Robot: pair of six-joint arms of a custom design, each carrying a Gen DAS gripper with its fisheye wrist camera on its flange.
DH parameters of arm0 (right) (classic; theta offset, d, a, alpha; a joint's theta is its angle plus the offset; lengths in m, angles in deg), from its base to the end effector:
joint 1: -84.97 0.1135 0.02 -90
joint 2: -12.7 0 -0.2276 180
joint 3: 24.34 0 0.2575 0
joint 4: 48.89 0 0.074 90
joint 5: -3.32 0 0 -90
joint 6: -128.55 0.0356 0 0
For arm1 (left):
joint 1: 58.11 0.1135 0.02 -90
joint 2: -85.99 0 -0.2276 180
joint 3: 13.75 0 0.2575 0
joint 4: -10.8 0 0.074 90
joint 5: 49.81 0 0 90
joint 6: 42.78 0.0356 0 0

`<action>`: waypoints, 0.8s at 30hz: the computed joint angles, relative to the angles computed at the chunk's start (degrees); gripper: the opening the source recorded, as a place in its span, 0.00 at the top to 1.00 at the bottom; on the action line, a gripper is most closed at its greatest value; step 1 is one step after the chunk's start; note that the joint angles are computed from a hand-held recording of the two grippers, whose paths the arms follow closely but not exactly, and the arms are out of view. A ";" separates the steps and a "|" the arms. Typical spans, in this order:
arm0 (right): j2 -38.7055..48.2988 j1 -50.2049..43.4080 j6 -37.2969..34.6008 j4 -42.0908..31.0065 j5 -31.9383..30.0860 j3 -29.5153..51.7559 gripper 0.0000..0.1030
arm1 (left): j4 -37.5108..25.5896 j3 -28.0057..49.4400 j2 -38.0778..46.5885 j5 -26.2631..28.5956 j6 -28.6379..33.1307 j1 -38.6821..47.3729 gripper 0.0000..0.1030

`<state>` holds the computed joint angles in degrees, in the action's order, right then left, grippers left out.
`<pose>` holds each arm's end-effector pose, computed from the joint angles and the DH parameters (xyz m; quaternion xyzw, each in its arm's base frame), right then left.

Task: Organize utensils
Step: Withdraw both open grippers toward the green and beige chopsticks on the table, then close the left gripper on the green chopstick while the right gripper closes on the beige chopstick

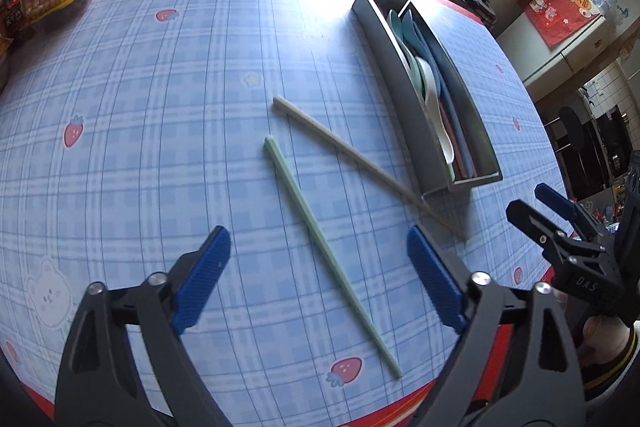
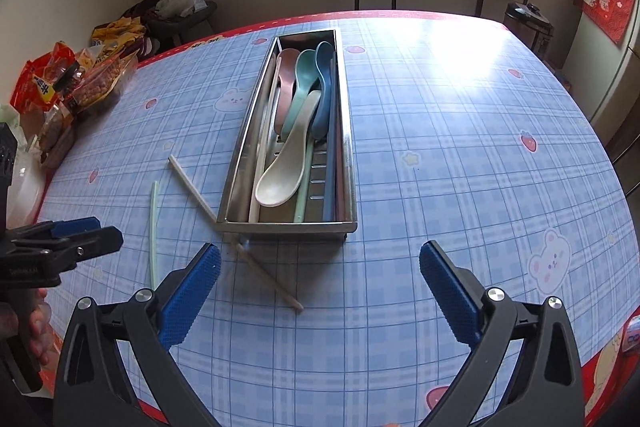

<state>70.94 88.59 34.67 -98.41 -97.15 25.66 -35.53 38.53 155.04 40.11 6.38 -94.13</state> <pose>0.2124 0.0199 0.1779 -0.0878 0.9530 0.0870 0.2767 0.1899 -0.1380 0.1540 -0.0411 0.9717 -0.1440 0.1826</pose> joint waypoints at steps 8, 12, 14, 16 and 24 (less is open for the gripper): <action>0.35 0.11 -1.30 -3.19 -0.62 0.29 0.06 | 2.37 -1.30 3.01 2.36 -2.39 -3.66 0.59; 1.04 -1.43 -0.97 -3.76 -1.75 0.57 0.05 | 1.98 0.32 5.66 1.01 -2.30 -5.92 0.63; 1.33 -2.25 -0.84 -3.79 -2.42 0.63 0.06 | 1.15 1.69 7.52 -0.77 -1.60 -7.43 0.63; 1.43 -2.83 -1.08 -3.82 -2.97 0.64 0.07 | 0.47 2.98 9.18 -1.91 -1.01 -8.39 0.63; 2.77 -3.46 -0.83 -3.84 -3.83 0.93 0.15 | -0.11 4.06 10.59 -2.88 0.00 -8.96 0.64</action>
<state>73.71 85.13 33.84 -102.25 -100.98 26.60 -35.64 42.59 165.63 37.23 6.38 -103.09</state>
